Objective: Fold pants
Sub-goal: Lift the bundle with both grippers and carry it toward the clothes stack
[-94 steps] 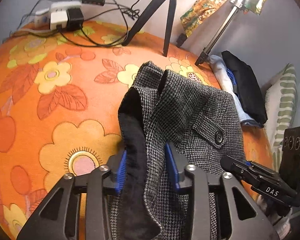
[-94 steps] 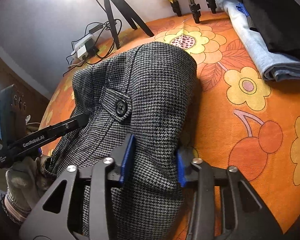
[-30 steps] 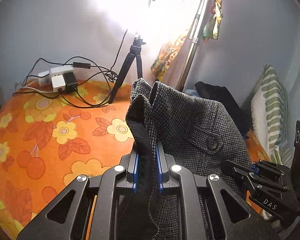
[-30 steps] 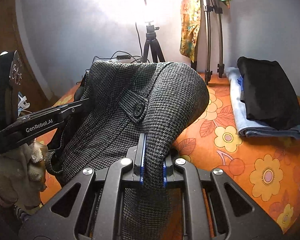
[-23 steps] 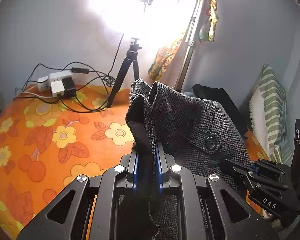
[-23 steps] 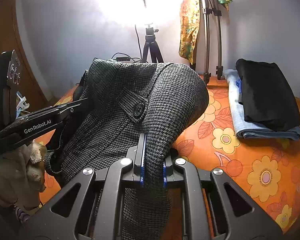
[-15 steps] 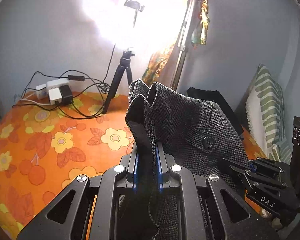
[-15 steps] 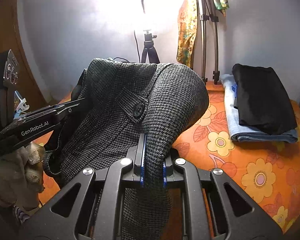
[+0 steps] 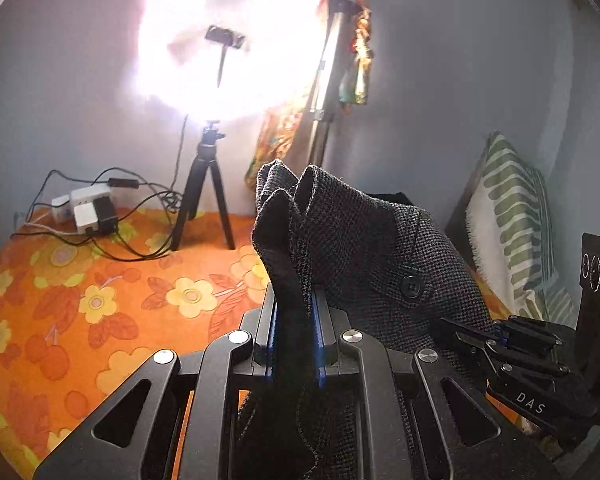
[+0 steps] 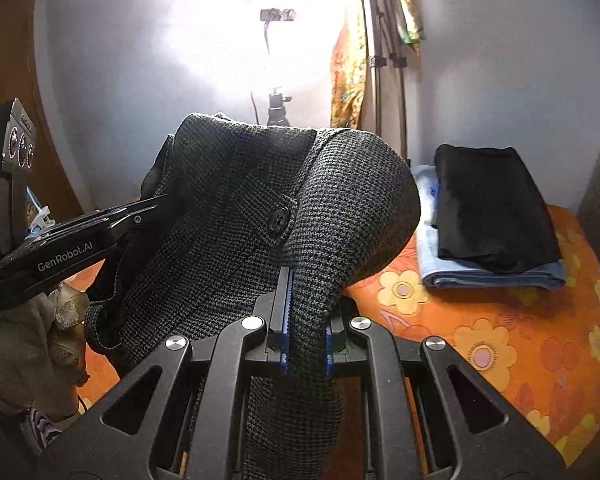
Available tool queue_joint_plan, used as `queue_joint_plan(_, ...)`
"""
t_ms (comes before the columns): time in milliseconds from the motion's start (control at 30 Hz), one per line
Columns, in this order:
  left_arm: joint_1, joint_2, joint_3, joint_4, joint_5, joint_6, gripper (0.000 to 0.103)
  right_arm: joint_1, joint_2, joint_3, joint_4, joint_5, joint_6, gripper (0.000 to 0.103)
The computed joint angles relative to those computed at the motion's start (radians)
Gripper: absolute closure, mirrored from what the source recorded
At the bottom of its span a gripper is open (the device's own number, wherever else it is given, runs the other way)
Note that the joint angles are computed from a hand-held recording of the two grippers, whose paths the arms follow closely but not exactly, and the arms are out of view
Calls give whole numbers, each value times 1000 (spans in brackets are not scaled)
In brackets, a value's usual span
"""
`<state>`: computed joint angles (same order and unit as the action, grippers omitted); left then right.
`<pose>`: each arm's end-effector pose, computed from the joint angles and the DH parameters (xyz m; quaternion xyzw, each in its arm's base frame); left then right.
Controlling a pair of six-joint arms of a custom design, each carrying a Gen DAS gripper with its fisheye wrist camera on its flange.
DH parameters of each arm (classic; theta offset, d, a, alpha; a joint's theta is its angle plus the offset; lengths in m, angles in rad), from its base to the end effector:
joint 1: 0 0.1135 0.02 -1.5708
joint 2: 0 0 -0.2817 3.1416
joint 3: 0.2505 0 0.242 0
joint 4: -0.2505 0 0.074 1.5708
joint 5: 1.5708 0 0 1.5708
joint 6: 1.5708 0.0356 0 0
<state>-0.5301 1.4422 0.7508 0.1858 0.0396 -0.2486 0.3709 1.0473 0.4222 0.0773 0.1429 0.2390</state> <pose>0.2569 -0.1522 0.2365 0.1308 0.8514 -0.2085 0.4632 0.1860 0.0669 0.2120 -0.0224 0.8702 0.0872 0.4844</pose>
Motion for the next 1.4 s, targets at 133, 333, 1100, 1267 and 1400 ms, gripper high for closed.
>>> queue_joint_plan(133,-51,-2,7,7,-25,-13,90,-39,-85,-19,-54,-14,-16,90)
queue_joint_plan(333,-142,14,23,24,-78,-25,90,-113,-231,-47,-159,-37,-50,90)
queue_joint_plan(1100,-302,327,449,17,-110,-69,91,-868,-211,172,-306,-531,-411,91)
queue_joint_plan(1267,-282,409,561,23,-85,-90,91,-925,-48,319,-301,-570,-442,91)
queue_joint_plan(1400,-252,438,604,21,-75,-110,91,-882,39,417,-314,-540,-443,91)
